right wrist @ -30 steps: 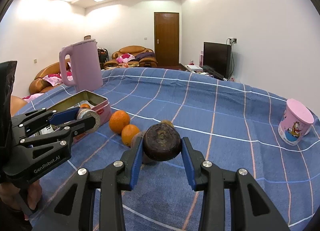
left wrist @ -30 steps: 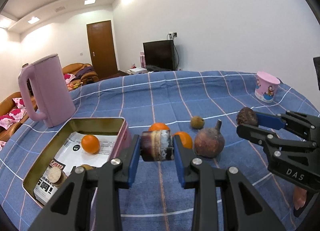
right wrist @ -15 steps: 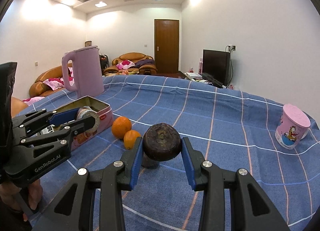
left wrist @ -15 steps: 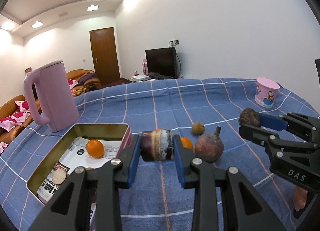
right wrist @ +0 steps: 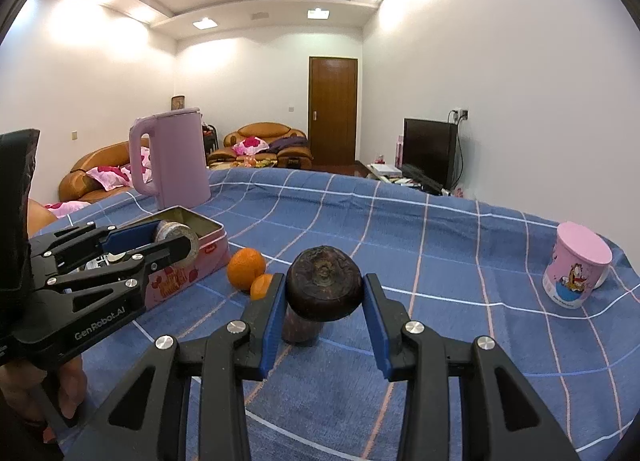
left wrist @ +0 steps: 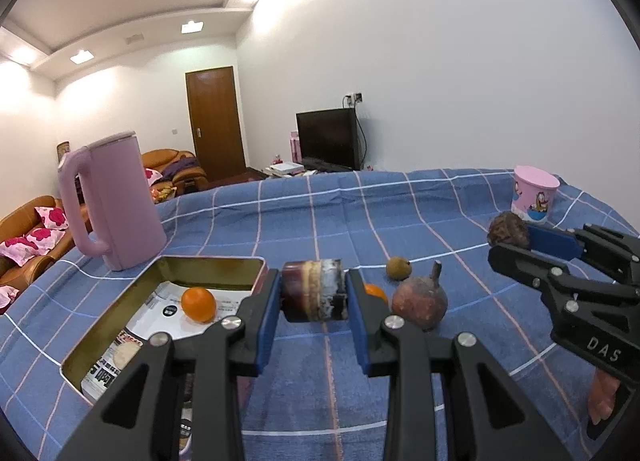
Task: Organize fruits
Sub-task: 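Lift and carry the jar and mangosteen over the tin with both tools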
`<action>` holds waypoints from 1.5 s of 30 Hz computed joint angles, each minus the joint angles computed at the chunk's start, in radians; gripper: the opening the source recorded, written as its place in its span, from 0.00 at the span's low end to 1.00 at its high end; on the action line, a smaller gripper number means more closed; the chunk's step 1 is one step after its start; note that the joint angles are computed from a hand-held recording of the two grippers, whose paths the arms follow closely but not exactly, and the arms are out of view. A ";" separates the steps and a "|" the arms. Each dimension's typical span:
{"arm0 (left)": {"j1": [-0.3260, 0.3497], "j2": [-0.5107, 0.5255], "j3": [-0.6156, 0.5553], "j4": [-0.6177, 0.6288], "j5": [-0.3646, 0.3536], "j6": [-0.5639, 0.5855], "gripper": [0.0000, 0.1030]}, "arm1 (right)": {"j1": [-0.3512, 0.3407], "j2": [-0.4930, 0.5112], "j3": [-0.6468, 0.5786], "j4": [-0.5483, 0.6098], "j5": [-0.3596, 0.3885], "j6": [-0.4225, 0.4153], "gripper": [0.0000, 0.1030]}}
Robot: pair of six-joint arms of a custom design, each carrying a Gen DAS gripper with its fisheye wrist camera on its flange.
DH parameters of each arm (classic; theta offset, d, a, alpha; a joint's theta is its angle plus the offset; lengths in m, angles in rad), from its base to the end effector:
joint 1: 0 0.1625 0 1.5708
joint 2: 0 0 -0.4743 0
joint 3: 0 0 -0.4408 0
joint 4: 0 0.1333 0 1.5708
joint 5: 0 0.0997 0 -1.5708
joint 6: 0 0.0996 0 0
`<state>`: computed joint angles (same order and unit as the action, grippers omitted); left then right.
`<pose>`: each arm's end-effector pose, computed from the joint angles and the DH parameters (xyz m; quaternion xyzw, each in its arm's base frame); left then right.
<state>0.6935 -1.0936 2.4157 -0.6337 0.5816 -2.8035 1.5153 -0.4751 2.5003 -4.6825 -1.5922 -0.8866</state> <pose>-0.0963 -0.3616 0.0448 0.2880 0.7691 -0.4766 0.3136 0.1108 -0.3696 0.0253 0.3405 -0.7854 0.4564 0.2427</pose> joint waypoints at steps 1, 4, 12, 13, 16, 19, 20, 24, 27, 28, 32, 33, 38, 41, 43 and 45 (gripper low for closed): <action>-0.003 -0.002 0.006 -0.015 -0.002 0.009 0.33 | -0.003 0.005 0.003 -0.014 0.010 -0.004 0.39; -0.012 -0.005 0.017 -0.042 -0.010 0.024 0.33 | -0.006 0.012 0.007 -0.035 0.026 -0.006 0.39; -0.009 -0.009 0.016 -0.034 -0.009 0.012 0.33 | 0.015 0.020 -0.002 -0.033 0.003 -0.018 0.39; -0.008 -0.007 0.012 -0.021 -0.013 0.003 0.33 | 0.021 0.021 -0.006 -0.028 -0.006 -0.018 0.39; -0.001 -0.010 0.006 0.009 -0.002 -0.017 0.33 | 0.041 0.024 -0.019 -0.006 -0.030 -0.014 0.39; -0.001 -0.009 0.003 0.023 -0.006 -0.023 0.33 | 0.064 0.029 -0.034 0.020 -0.053 -0.016 0.39; 0.001 -0.011 0.001 0.032 -0.002 -0.028 0.33 | 0.072 0.032 -0.040 0.028 -0.061 -0.016 0.39; 0.012 -0.030 0.005 0.044 0.000 -0.029 0.33 | 0.100 0.039 -0.061 0.061 -0.084 -0.011 0.39; 0.023 -0.045 0.008 0.052 -0.001 -0.028 0.33 | 0.120 0.045 -0.079 0.086 -0.105 -0.011 0.39; 0.028 -0.052 0.010 0.056 0.001 -0.027 0.33 | 0.126 0.048 -0.085 0.093 -0.110 -0.013 0.39; 0.045 -0.080 0.012 0.073 -0.001 -0.025 0.33 | 0.148 0.056 -0.104 0.121 -0.126 -0.012 0.39; 0.048 -0.087 0.013 0.075 -0.005 -0.024 0.33 | 0.154 0.057 -0.109 0.128 -0.130 -0.011 0.39; 0.076 -0.129 0.015 0.093 -0.008 -0.012 0.33 | 0.183 0.056 -0.135 0.180 -0.144 0.003 0.39; 0.092 -0.155 0.017 0.096 -0.013 0.000 0.33 | 0.207 0.057 -0.154 0.212 -0.152 0.007 0.39; 0.105 -0.178 0.017 0.099 -0.014 0.011 0.33 | 0.224 0.056 -0.167 0.235 -0.154 0.010 0.39; 0.116 -0.194 0.017 0.099 -0.016 0.022 0.33 | 0.237 0.057 -0.180 0.256 -0.155 0.013 0.39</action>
<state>0.8095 -1.2874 2.4327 -0.5350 0.5659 -2.7811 1.7526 -0.4178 2.3207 -4.4266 -1.7468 -0.8735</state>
